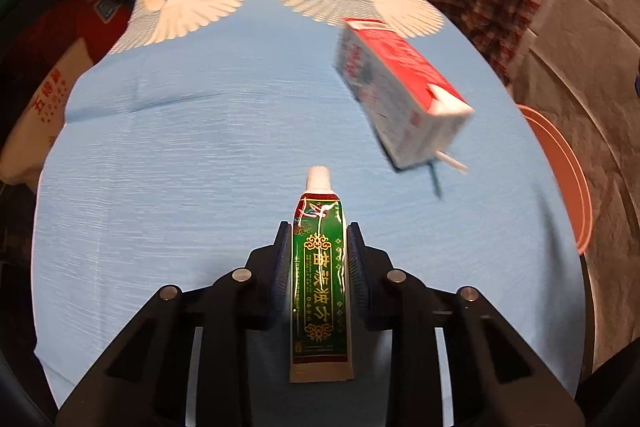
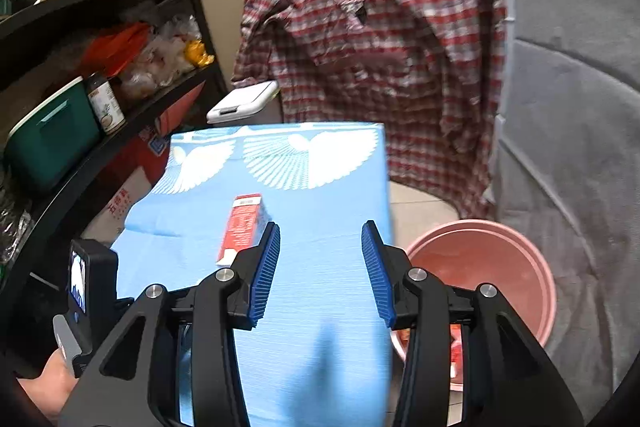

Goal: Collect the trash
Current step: 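Close the left tool on the green toothpaste tube and lift it, then grasp the red-and-white milk carton with the right tool while the left tool holds the toothpaste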

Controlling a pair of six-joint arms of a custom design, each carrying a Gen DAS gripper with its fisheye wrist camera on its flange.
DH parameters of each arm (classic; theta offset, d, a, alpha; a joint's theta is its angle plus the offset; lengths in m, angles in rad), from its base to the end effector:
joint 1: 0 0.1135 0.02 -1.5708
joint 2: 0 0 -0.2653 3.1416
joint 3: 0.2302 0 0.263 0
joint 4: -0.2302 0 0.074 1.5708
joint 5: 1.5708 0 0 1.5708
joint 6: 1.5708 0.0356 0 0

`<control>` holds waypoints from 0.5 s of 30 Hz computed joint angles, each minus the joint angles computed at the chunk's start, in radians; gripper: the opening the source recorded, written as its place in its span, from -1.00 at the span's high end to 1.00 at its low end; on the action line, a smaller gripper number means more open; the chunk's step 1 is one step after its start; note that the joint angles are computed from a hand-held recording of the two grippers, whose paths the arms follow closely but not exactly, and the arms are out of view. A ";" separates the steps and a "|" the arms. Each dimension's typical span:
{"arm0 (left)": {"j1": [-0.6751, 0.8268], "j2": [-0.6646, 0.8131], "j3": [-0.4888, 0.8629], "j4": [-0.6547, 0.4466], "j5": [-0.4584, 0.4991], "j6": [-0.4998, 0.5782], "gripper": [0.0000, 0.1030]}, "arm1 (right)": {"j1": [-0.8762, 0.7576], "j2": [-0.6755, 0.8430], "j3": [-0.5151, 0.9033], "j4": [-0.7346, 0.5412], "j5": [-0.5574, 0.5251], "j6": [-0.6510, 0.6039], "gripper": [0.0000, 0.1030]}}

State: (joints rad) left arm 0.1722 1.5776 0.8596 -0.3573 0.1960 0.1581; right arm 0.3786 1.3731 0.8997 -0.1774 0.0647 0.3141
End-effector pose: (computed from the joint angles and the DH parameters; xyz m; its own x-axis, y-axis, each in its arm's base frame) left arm 0.3026 0.0456 0.1597 -0.8680 0.0058 -0.4965 0.0606 0.9937 -0.0943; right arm 0.2892 0.1125 0.2439 -0.6346 0.0794 -0.7688 -0.1314 0.9691 0.2086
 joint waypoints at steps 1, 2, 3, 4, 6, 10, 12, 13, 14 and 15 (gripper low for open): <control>0.006 0.010 0.011 0.001 -0.006 -0.004 0.46 | 0.011 0.021 0.007 0.009 -0.002 0.001 0.13; 0.015 0.022 0.023 0.004 -0.016 -0.008 0.46 | 0.022 0.049 0.021 0.017 -0.006 0.002 0.10; 0.021 0.030 0.032 0.005 -0.019 -0.013 0.46 | 0.033 0.080 0.037 0.025 -0.014 0.004 0.06; 0.032 0.042 0.045 0.004 -0.019 -0.022 0.46 | 0.039 0.102 0.048 0.031 -0.022 0.004 0.05; 0.049 0.065 0.067 0.006 -0.020 -0.033 0.46 | 0.059 0.167 0.087 0.043 -0.036 0.002 -0.01; 0.076 0.103 0.103 0.010 -0.012 -0.034 0.46 | 0.092 0.276 0.149 0.056 -0.043 -0.021 -0.10; 0.085 0.122 0.118 0.013 -0.009 -0.030 0.46 | 0.104 0.327 0.179 0.055 -0.050 -0.034 -0.15; 0.089 0.130 0.125 0.014 -0.008 -0.031 0.46 | 0.105 0.342 0.187 0.055 -0.055 -0.041 -0.16; 0.087 0.135 0.129 0.018 -0.014 -0.032 0.46 | 0.107 0.362 0.202 0.052 -0.058 -0.049 -0.18; 0.087 0.139 0.132 0.021 -0.017 -0.031 0.46 | 0.110 0.378 0.213 0.049 -0.060 -0.055 -0.21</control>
